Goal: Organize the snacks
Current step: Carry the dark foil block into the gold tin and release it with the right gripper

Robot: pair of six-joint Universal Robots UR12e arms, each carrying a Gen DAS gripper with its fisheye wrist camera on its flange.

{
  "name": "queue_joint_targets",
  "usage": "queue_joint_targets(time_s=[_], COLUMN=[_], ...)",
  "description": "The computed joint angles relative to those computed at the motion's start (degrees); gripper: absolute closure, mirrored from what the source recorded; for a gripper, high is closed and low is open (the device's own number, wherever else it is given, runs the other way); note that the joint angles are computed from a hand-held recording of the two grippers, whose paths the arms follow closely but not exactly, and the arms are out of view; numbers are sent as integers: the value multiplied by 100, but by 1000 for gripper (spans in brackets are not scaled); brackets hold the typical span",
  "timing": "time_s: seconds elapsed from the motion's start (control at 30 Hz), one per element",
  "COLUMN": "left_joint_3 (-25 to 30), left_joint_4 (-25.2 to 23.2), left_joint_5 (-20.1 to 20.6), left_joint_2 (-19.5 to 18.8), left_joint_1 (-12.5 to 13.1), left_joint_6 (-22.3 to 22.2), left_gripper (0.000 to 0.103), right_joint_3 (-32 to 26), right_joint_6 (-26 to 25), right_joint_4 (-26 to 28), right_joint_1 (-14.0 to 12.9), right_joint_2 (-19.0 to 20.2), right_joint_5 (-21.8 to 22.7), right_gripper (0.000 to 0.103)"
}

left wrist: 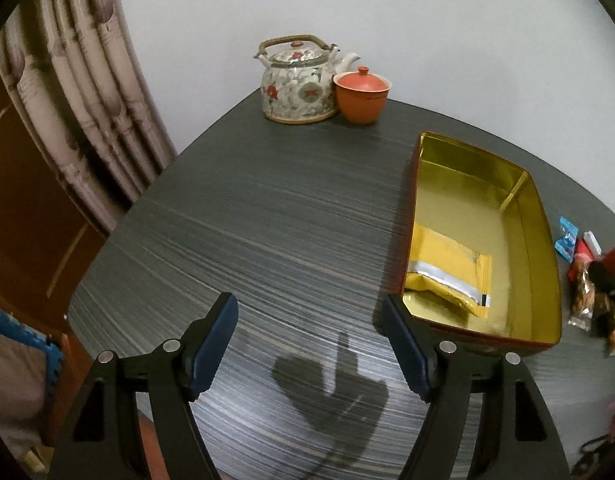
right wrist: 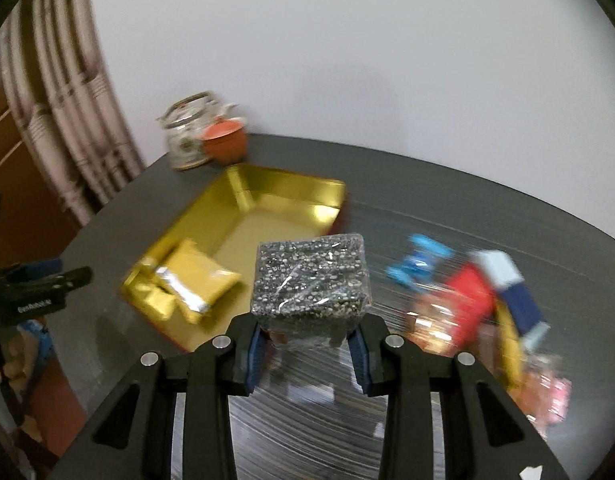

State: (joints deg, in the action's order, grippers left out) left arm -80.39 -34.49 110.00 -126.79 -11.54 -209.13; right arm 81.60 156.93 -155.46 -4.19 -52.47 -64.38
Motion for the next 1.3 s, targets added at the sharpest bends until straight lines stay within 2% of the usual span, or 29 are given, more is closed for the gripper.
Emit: queue_joint_targets(time_s=[0.1, 0.27, 0.4, 0.63, 1.03, 1.3], left_joint_3=[-25, -40, -54, -40, -26, 7], left_joint_4=[29, 12, 9, -31, -44, -82], left_joint_5=[13, -76, -227, -247, -257, -225], left_joint_2=[14, 28, 36, 29, 26, 0], left_joint_1=[21, 44, 74, 76, 64, 40], left_joint_6=[-115, -199, -295, -310, -259, -199], left_gripper=[28, 28, 28, 28, 28, 28], right_joint_3=[-176, -422, -507, -553, -545, -379], right_joint_6=[-236, -335, -465, -611, -480, -341], right_joint_4=[294, 659, 929, 1081, 864, 645], right_joint_1=[175, 349, 405, 462, 464, 356], right_joint_2=[116, 295, 363, 405, 370, 245], right_joint_5=[-132, -388, -539, -731, -573, -375], right_gripper=[69, 69, 69, 69, 62, 60])
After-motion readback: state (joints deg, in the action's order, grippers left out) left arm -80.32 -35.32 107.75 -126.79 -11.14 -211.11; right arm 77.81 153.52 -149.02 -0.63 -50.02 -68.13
